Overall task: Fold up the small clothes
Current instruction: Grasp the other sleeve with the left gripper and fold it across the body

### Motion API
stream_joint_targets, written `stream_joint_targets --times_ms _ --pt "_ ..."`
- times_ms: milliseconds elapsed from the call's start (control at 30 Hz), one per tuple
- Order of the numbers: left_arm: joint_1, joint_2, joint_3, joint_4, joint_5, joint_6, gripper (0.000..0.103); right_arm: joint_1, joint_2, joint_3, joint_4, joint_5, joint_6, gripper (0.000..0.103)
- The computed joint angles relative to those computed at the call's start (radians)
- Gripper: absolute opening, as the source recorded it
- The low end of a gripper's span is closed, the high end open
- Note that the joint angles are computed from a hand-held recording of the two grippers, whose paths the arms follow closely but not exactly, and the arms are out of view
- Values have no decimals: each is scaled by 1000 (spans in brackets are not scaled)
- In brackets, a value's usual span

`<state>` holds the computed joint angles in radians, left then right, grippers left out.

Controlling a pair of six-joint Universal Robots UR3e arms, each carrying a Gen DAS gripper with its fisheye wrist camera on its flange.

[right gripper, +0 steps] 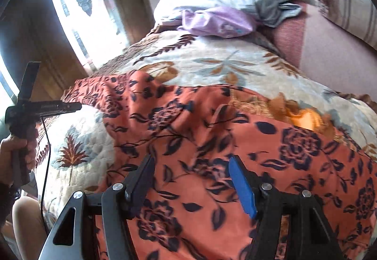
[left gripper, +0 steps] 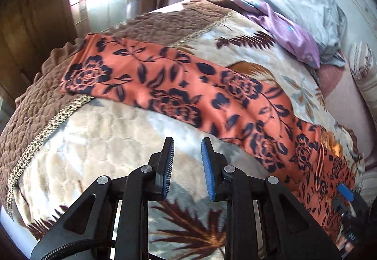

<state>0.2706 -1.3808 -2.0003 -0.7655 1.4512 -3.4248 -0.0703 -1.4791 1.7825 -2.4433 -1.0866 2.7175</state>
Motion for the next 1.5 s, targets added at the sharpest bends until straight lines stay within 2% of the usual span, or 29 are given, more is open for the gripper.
stream_joint_targets --times_ms 167,300,500,567,667,700,767,833,933,1067,1200,1267,1400,1500 --pt "250 78 -99 21 -58 32 23 177 124 -97 -39 -48 71 63" --pt "343 29 -74 55 -15 50 23 261 212 -201 -11 -80 81 63" --pt "369 -125 -1 96 -17 86 23 356 320 -330 -9 -148 92 63" --pt "329 -167 2 161 34 102 37 374 356 -377 3 -156 100 63" --pt "308 -203 4 206 63 132 39 393 397 -423 17 -160 114 64" --pt "313 -208 -1 222 59 138 38 400 409 -435 20 -165 115 64" --pt "314 -213 -9 246 69 143 23 411 427 -450 20 -174 118 64" --pt "319 -200 -33 274 49 158 17 423 442 -457 7 -199 127 64" --pt "301 -164 -61 306 51 176 13 428 458 -464 -8 -227 140 64" --pt "323 -45 -84 287 -126 193 13 384 412 -410 -20 -178 160 64" --pt "144 -14 52 229 -160 192 13 310 333 -330 -40 -140 179 64" --pt "-6 -66 168 220 -132 164 13 257 284 -285 -39 -125 182 64" --pt "-344 -286 447 214 -33 117 13 102 150 -142 -55 -75 153 64" --pt "-538 -515 713 176 5 61 13 -60 44 -33 -34 -46 108 64"
